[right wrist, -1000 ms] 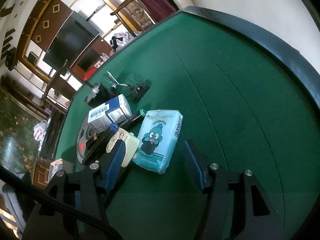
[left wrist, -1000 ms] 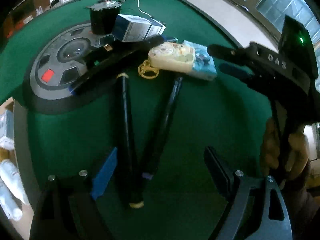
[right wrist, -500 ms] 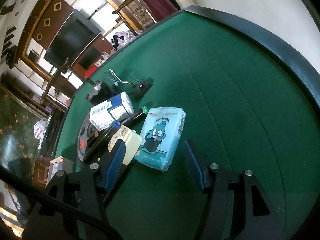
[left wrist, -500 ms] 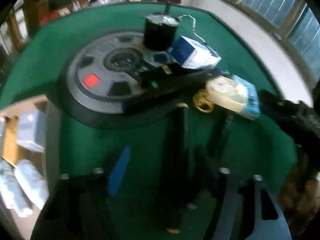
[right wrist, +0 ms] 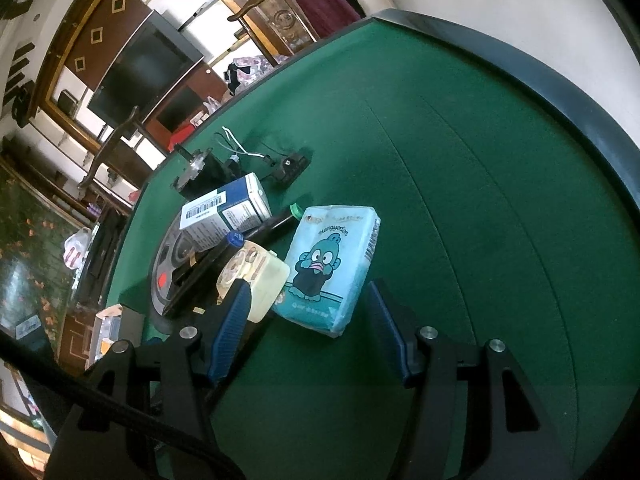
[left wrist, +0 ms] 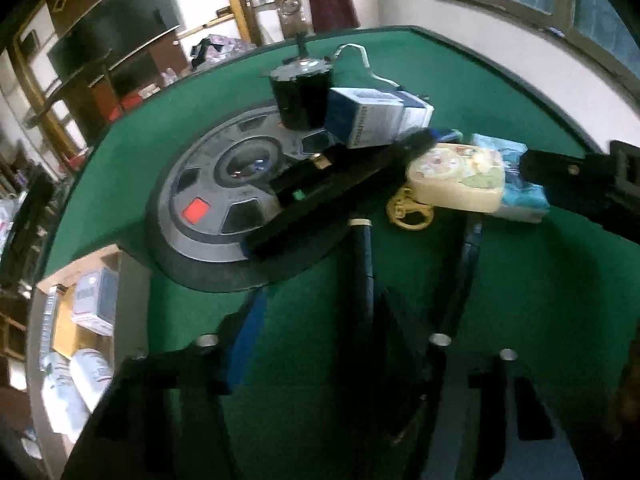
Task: Organize objects
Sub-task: 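Grasp a black marker with the left tool while the right reaches toward another marker, then grasp the purple-capped black marker with the right tool while the left lifts its marker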
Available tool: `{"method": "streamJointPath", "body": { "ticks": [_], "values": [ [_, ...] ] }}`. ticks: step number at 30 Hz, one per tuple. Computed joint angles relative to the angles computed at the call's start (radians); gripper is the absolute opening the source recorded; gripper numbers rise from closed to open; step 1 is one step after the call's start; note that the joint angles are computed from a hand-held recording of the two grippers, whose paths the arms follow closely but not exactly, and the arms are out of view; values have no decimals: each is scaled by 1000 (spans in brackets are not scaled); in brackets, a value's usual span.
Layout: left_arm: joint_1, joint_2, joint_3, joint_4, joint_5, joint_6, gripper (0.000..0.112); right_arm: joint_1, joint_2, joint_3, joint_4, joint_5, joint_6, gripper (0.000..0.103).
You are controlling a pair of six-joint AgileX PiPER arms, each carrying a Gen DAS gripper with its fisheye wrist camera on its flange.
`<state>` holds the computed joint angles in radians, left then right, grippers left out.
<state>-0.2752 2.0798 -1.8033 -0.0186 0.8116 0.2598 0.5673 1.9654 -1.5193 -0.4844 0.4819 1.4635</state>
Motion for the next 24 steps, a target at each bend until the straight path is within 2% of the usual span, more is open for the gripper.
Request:
{"method": "streamJointPath", "body": {
  "ticks": [2, 3, 6, 11, 17, 21, 24],
  "values": [
    [5, 5, -11, -58, 25, 42, 12, 1, -3, 3, -7, -1, 4, 59],
    [9, 28, -58, -74, 41, 48, 12, 2, -4, 5, -13, -2, 7, 59],
    [36, 26, -67, -176, 69, 93, 12, 5, -7, 7, -34, -10, 13, 59],
    [159, -131, 101, -481, 62, 274, 12, 27, 2, -20, -92, 20, 16, 59],
    [338, -303, 267, -750, 102, 468, 12, 67, 31, -63, -180, 94, 40, 59],
    [483, -353, 320, -890, 165, 566, 12, 115, 59, -123, -223, 201, 35, 59],
    [580, -357, 333, -973, 215, 638, 12, 160, 53, -140, -242, 250, 43, 59]
  ]
}}
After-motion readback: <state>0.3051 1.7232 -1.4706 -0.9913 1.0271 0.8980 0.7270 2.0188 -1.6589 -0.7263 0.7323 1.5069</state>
